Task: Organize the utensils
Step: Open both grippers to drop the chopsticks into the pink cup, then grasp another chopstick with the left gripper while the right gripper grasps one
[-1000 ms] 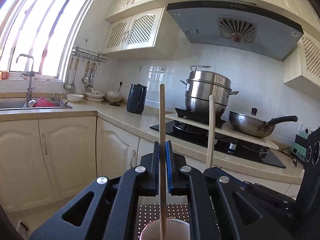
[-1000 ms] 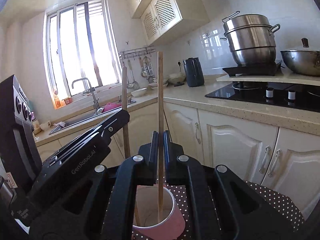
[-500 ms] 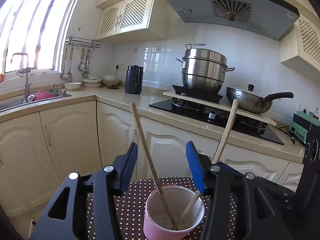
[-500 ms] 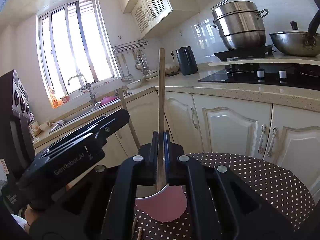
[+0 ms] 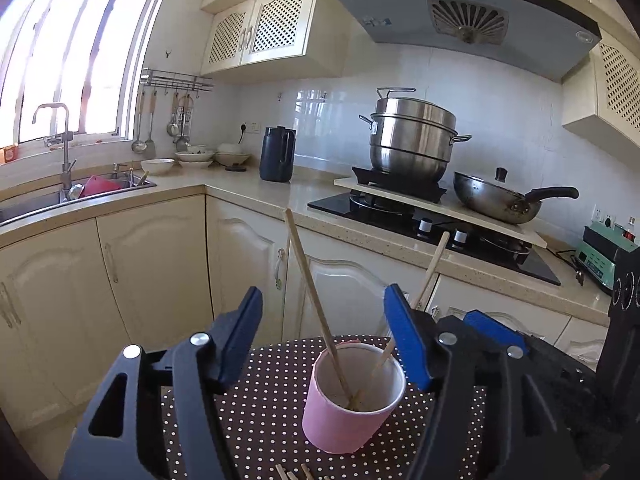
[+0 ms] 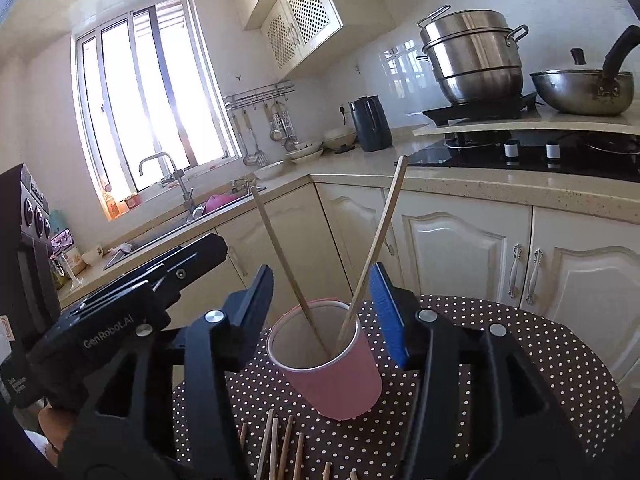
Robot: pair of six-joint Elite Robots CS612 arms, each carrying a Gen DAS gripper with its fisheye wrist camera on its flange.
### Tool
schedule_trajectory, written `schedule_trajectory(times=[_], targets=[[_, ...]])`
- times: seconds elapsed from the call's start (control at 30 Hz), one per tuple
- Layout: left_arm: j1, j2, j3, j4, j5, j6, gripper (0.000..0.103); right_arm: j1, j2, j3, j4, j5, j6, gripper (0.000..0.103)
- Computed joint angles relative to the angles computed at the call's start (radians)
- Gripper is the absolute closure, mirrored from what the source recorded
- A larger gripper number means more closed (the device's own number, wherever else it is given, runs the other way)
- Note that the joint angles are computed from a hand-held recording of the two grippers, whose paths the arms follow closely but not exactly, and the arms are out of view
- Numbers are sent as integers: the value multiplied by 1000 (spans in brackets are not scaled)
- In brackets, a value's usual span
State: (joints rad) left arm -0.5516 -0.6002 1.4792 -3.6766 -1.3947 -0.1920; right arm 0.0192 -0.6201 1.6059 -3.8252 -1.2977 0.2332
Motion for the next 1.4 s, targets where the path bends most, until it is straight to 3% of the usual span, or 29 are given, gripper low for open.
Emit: schedule_trajectory(times=[0.13,0.37,0.6,0.8,1.1,1.33,1.4], targets=[[-13,-25,43,-39,31,42,39,3,-23,36,-19,-12,-1,51],[-30,-78,131,-64,55,43,36,4,-71,112,-40,-37,-30,50],[-43,-116,210,-19,45,34,35,6,-118,190,44,-38,-91,50],[-45,-133,244,139,0,29,35,3,-136,232,163,-41,-127,50],[-26,-145,240,488,-38,-46,35,-1,-153,258,408,-39,-221,50],[-14,-148,265,573,-49,-95,36,-4,-151,248,563,-38,-271,50],[-11,-146,256,609,-60,-98,52,-4,-150,238,612,-37,-280,52]])
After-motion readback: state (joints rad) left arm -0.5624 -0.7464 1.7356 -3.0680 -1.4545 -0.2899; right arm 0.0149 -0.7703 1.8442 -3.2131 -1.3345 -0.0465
